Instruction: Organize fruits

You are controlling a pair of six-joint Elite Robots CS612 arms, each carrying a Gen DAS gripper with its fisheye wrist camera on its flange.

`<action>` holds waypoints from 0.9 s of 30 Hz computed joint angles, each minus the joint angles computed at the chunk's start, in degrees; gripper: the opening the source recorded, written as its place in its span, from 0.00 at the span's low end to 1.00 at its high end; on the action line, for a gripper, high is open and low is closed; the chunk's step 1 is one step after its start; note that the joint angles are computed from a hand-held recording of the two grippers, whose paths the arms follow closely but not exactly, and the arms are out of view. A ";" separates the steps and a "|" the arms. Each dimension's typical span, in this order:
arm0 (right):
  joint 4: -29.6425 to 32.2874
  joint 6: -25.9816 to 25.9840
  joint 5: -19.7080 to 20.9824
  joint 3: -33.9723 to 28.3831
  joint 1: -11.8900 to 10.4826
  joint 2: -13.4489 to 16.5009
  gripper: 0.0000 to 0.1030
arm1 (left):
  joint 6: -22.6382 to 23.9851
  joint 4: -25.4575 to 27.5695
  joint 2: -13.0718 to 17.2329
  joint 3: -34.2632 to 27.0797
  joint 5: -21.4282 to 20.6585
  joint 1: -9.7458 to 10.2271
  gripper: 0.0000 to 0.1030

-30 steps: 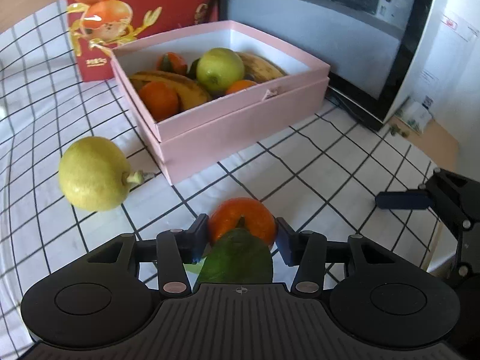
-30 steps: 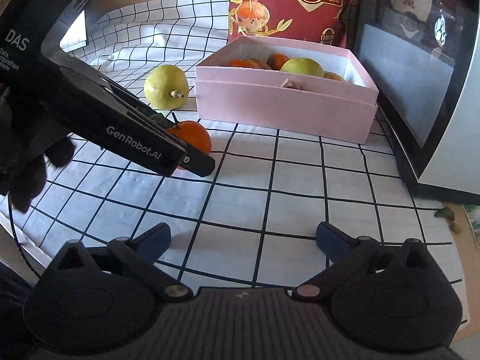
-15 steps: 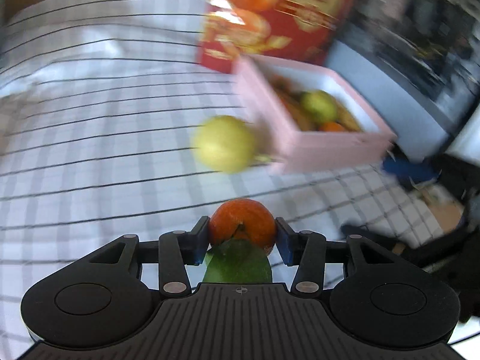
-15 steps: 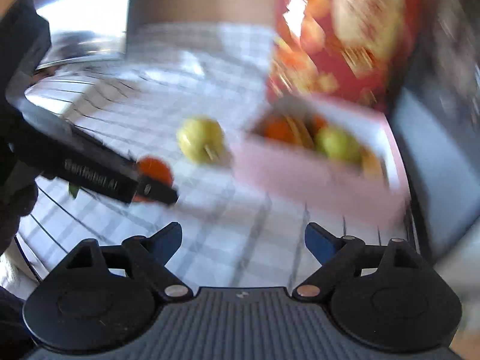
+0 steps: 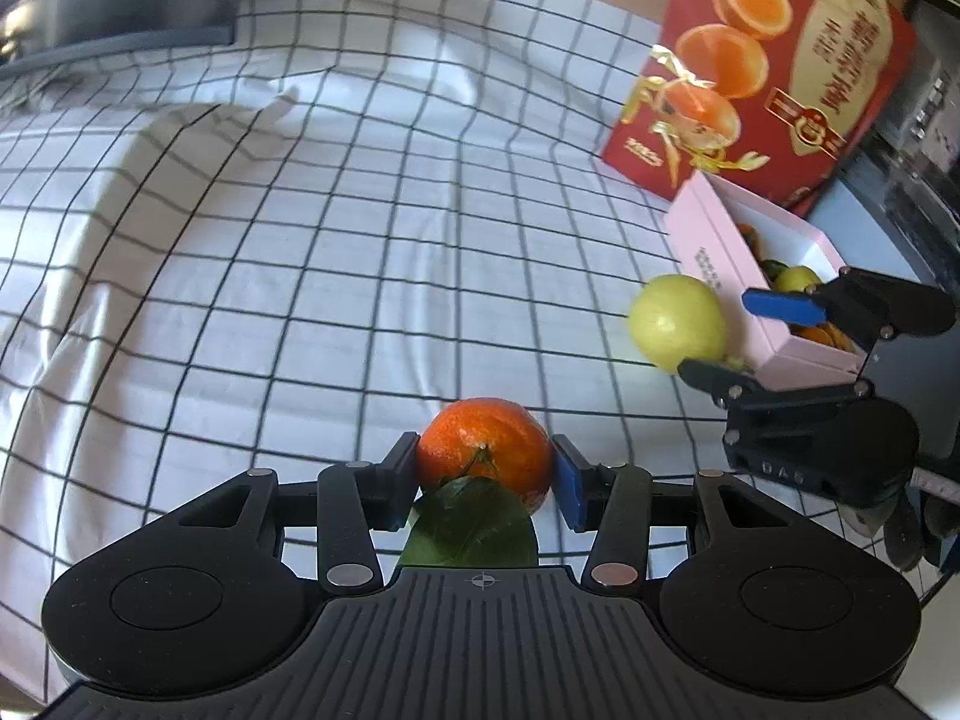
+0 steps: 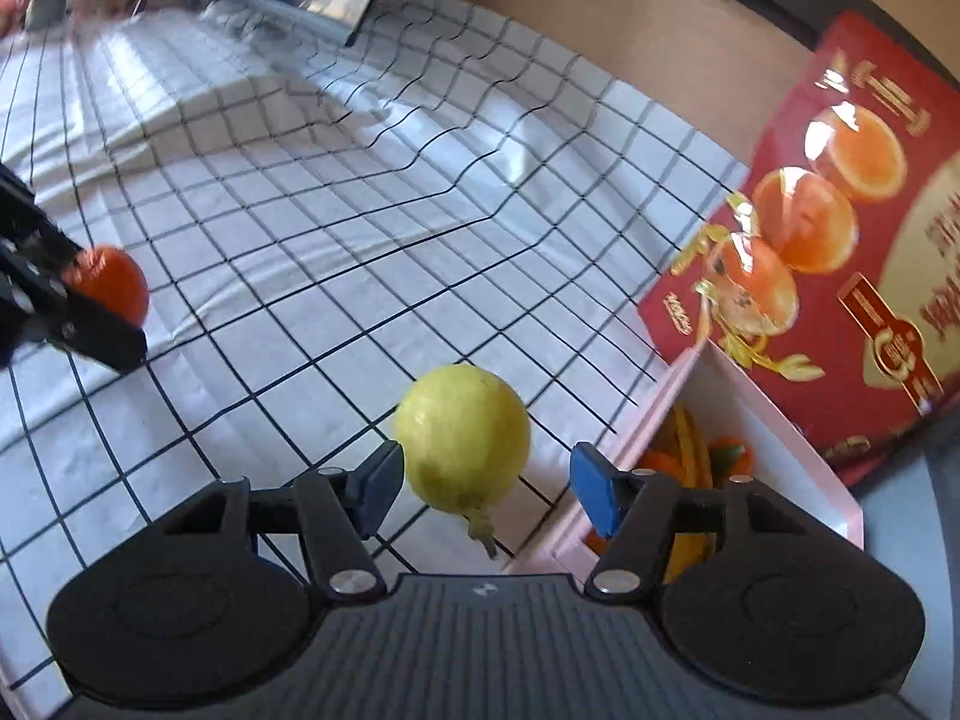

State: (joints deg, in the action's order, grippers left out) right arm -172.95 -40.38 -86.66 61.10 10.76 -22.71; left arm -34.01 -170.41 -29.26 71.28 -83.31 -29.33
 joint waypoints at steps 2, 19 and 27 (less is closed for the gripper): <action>-0.12 -2.44 -0.87 -0.25 0.43 0.41 0.60 | -0.49 -0.05 -0.06 0.28 -0.05 0.29 0.49; 4.15 -3.87 -1.54 -13.81 2.50 6.87 0.43 | -3.21 0.12 -0.48 1.71 -0.83 2.21 0.49; 5.22 -4.31 -1.46 -15.99 2.72 7.95 0.43 | -4.05 0.79 -0.47 1.82 -1.69 2.60 0.49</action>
